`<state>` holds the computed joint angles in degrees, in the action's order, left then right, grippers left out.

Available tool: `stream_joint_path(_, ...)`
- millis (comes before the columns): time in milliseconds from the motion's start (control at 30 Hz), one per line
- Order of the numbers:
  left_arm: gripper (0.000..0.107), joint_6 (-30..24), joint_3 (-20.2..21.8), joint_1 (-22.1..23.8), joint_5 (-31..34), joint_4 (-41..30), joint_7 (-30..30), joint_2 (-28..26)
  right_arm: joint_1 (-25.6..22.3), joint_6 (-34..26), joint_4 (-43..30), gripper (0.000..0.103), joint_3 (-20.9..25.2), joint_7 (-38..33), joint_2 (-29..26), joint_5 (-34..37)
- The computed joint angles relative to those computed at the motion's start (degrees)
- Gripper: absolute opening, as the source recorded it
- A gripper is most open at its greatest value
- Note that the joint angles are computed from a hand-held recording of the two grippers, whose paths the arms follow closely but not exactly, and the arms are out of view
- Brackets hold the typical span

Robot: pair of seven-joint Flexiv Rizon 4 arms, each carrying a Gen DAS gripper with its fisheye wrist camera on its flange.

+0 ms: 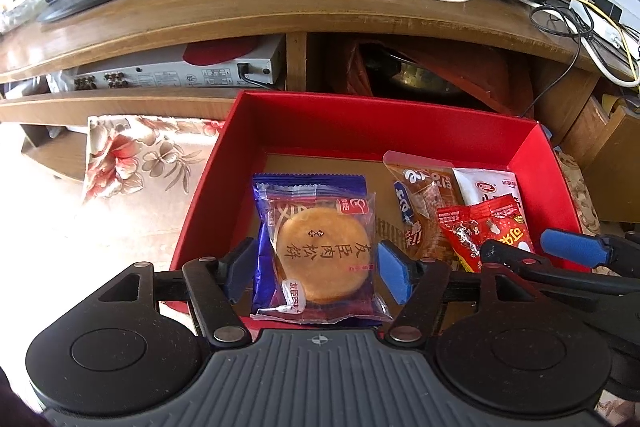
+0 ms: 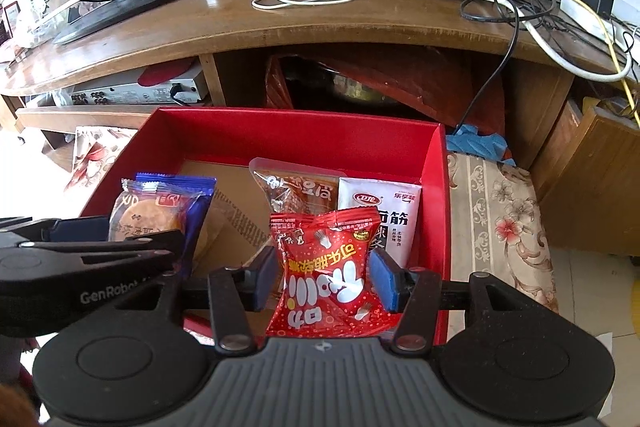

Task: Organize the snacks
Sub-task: 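Lower both snacks into the red box and open both tools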

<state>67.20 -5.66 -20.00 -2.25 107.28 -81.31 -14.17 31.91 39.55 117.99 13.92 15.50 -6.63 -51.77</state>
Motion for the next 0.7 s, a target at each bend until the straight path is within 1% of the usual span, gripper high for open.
stream_joint_path(233,0.078,0.77,-0.56,0.36,-1.52,0.68,1.03,0.44,-0.06,-0.51,0.5,0.049,0.31,0.64,0.92,-0.73)
stream_joint_path(700,0.082,2.22,-1.41,0.96,-5.15,2.57,3.53,1.92,-0.38,-0.79,1.43,0.05,1.05,1.94,2.6,-2.13)
